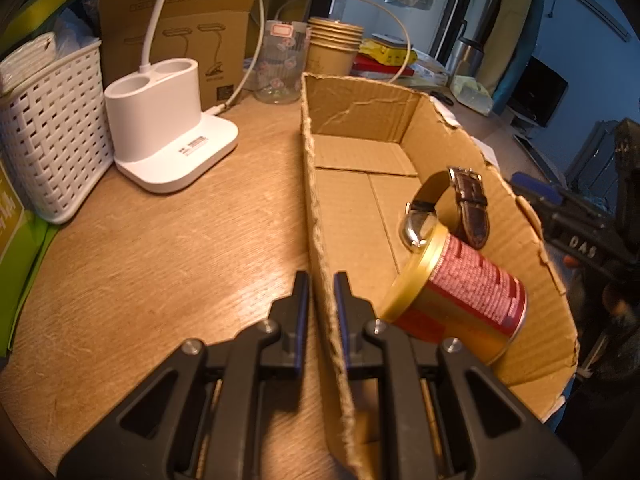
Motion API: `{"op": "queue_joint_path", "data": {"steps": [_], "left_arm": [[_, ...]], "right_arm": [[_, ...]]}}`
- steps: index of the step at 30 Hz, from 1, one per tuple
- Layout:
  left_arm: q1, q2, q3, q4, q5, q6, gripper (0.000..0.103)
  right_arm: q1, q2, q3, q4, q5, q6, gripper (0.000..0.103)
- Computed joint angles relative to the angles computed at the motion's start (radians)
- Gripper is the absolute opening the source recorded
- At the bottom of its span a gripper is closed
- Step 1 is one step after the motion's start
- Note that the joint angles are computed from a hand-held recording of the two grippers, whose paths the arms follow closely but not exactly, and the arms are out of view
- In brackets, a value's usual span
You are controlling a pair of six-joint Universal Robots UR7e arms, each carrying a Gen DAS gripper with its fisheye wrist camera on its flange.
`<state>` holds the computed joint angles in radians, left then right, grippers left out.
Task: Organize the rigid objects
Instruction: 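Move the right gripper to the white earbud case and grasp it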
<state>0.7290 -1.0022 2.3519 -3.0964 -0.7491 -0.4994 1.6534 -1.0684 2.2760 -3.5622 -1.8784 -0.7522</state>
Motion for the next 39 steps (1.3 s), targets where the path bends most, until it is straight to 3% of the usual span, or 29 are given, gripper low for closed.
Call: {"op": "queue_joint_path", "data": {"steps": [7, 14, 20, 28, 32, 39], "left_arm": [[0.000, 0.000, -0.003, 0.004, -0.002, 0.000, 0.014], [0.000, -0.001, -0.002, 0.003, -0.002, 0.003, 0.014], [0.003, -0.004, -0.001, 0.007, -0.005, 0.004, 0.014], [0.005, -0.003, -0.002, 0.003, -0.004, 0.008, 0.014], [0.004, -0.002, -0.002, 0.003, -0.004, 0.008, 0.014], [0.004, -0.002, -0.001, 0.002, -0.004, 0.008, 0.014]], "right_arm": [[0.010, 0.016, -0.006, 0.030, 0.000, -0.062, 0.062], [-0.030, -0.037, -0.022, 0.194, 0.077, -0.030, 0.062], [-0.003, 0.002, -0.070, 0.282, -0.009, -0.032, 0.062], [0.000, 0.009, -0.076, 0.289, -0.023, -0.031, 0.062], [0.006, 0.019, -0.072, 0.260, -0.038, -0.048, 0.049], [0.001, 0.012, -0.055, 0.231, -0.019, -0.063, 0.048]]}}
